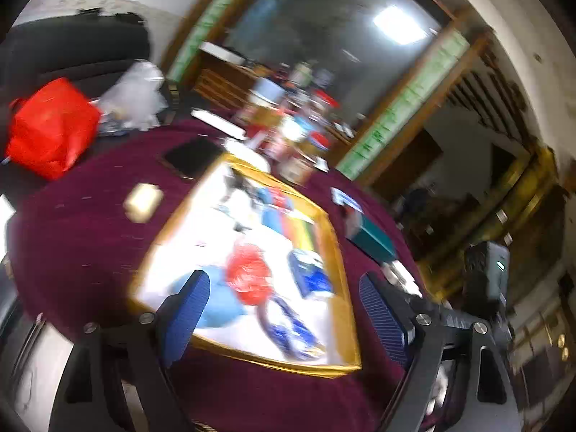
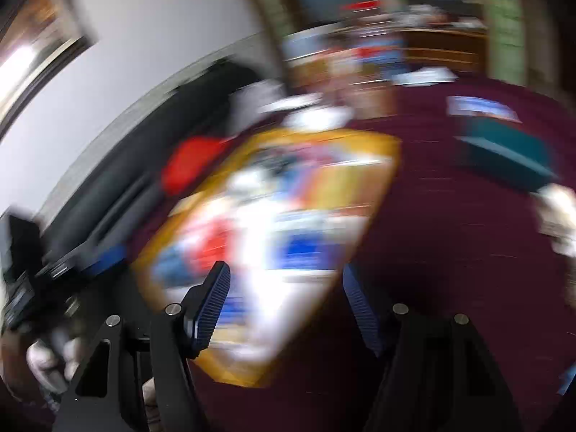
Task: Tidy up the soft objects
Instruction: 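Grasp the small white tissue pack with left while right reaches toward the knitted ball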
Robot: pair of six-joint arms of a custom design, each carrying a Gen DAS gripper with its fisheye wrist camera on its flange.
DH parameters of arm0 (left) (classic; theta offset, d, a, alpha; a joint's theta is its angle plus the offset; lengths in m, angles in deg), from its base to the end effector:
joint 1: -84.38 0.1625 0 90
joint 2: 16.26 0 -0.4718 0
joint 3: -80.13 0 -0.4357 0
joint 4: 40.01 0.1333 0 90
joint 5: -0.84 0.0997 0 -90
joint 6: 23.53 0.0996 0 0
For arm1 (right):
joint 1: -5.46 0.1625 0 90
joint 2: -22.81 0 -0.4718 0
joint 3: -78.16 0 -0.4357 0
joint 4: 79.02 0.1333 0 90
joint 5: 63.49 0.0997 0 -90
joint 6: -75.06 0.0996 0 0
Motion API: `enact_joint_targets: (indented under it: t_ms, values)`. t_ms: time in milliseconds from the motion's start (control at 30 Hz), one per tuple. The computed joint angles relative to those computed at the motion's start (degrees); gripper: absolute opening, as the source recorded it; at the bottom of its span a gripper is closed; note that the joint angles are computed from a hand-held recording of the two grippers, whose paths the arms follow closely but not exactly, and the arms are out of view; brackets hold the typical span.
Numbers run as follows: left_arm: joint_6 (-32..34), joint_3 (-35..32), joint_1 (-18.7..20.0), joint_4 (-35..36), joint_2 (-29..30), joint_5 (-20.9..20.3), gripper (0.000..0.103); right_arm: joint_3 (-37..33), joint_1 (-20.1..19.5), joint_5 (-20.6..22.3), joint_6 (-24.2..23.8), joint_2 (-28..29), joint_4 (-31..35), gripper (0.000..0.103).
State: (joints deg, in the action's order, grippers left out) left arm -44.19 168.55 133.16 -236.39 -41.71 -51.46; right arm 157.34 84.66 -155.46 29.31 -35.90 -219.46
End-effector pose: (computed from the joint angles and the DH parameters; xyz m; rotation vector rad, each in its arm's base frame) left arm -0.3485 -0.6926 -0.0116 0.1178 2.6554 -1.3615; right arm -0.0203 -0.7997 0.3769 0.8271 -2.6699 0.6361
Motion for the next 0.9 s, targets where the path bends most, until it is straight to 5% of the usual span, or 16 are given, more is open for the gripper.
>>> enact_joint_targets:
  t_ms: [167, 300, 367, 433, 567, 667, 767, 867, 900]
  values:
    - [5.73, -4.7, -1.29, 4.75, 2.73, -5.89, 0.088, -17.23, -3.06, -10.2, 6.2, 8.24, -7.74, 0.064]
    - [6.41, -7.96, -2.37, 9.43, 4.43, -8.13, 0.088, -40.58, -4.86, -13.22, 12.81, 19.85, 1.36, 0.064]
    - [5.77, -8.95, -2.88, 11.37, 4.9, -7.8, 0.088, -52.58, -5.84, -11.17, 16.69, 25.73, 9.81, 0.064]
    - [5.09, -9.8, -3.3, 13.25, 5.31, -6.98, 0.088, -59.75, -5.98, -11.36, 17.03, 29.51, 16.34, 0.056]
    - [4.47, -11.48, -3.82, 16.18, 6.19, -5.0, 0.088, -55.23, -6.45, -4.28, 9.48, 25.95, 27.6, 0.022]
    - [3.94, -14.14, -3.49, 19.01, 7.57, -5.93, 0.088, -40.72, -6.67, 0.94, -0.94, 17.38, 31.73, 0.022]
    - [3.36, -18.34, -2.83, 24.07, 9.62, -8.85, 0.088, -24.57, -7.38, 5.38, -5.75, 8.92, 17.3, 0.035]
    - [3.4, -24.44, -2.7, 29.88, 12.7, -10.46, 0.088, -18.76, -9.0, 10.9, -3.31, 5.93, -0.7, 0.067]
    - [3.78, -27.42, -2.87, 32.4, 14.26, -10.06, 0.088, -18.22, -9.69, 12.88, -0.4, 6.02, -5.51, 0.068]
